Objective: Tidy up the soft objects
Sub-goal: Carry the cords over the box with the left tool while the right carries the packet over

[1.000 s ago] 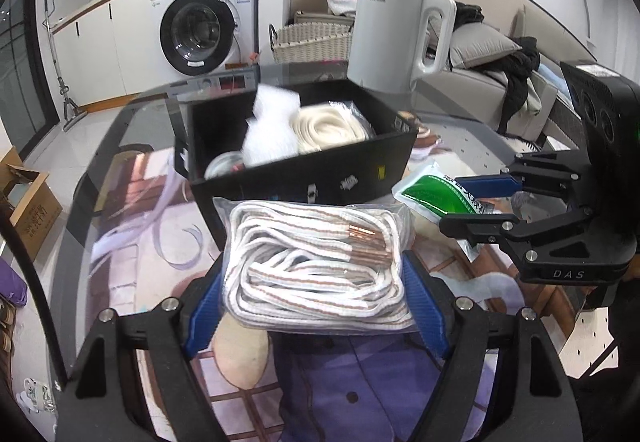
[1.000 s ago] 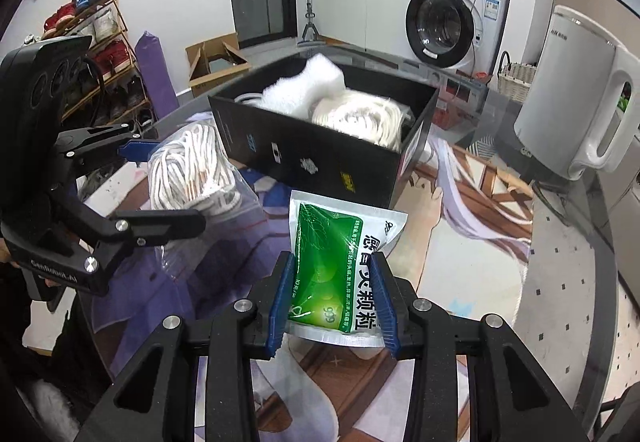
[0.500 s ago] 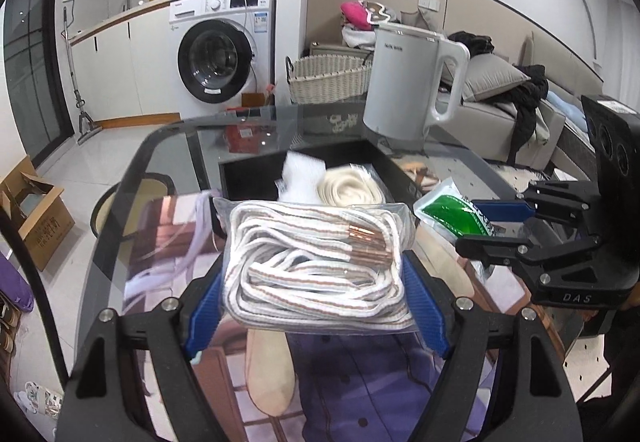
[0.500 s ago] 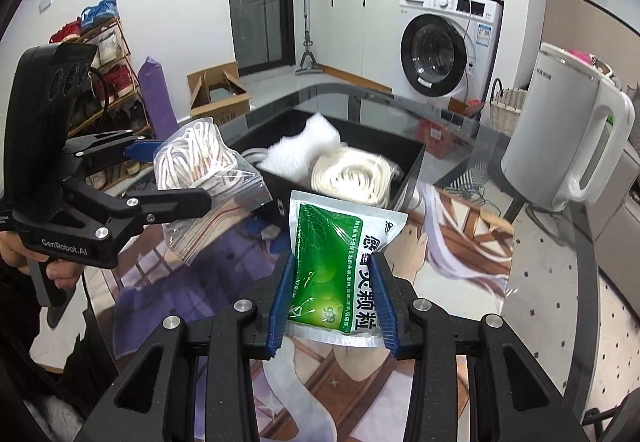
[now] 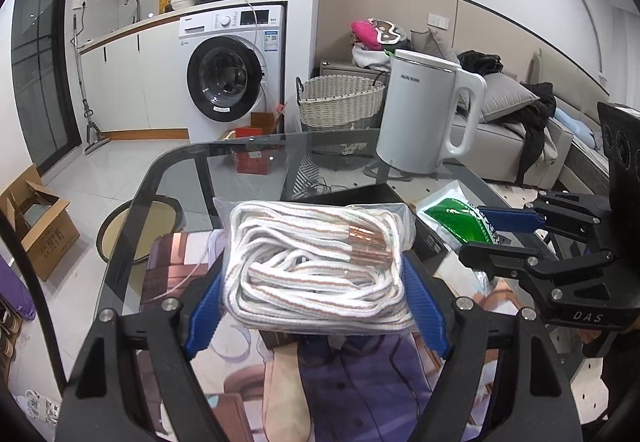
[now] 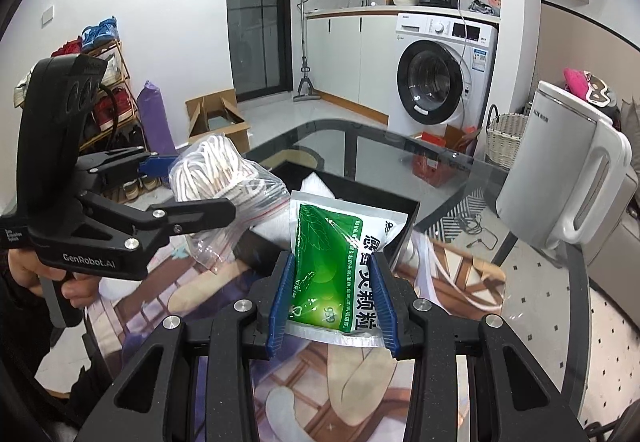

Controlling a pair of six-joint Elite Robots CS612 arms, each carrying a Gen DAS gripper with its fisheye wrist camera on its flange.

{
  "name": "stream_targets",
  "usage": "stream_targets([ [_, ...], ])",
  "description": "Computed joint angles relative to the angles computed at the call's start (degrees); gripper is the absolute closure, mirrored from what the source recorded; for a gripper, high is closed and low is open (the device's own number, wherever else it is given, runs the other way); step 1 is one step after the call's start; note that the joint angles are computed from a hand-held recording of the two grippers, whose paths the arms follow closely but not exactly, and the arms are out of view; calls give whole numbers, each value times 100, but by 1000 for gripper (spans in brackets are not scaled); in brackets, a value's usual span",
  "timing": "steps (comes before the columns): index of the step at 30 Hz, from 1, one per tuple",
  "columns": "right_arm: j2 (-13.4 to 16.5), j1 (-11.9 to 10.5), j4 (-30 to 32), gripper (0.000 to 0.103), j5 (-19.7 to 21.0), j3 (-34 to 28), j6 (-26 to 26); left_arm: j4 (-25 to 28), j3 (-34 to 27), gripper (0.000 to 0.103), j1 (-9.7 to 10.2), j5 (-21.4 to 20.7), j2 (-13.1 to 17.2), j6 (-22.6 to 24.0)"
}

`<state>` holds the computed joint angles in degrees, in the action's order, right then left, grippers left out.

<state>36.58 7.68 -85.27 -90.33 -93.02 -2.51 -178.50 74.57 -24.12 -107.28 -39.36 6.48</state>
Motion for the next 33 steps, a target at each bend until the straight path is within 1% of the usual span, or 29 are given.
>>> stream_targets([
  [5, -73, -11, -174, 65, -17, 186, 39, -71, -158, 23, 9, 6, 118, -157],
  [22, -216, -75, -583, 65, 4, 891, 241, 331, -892, 23, -19, 249, 578, -406],
  [29, -237, -74, -600, 65, -24, 1039, 267, 500, -1036, 23, -50, 317, 671, -398],
  [31, -263, -74, -600, 65, -45, 1100, 229, 525, -1057, 23, -57, 280, 690, -367],
  [33, -277, -59, -568, 65, -71, 1150, 146, 496, -1046, 23, -79, 392, 692, -312],
])
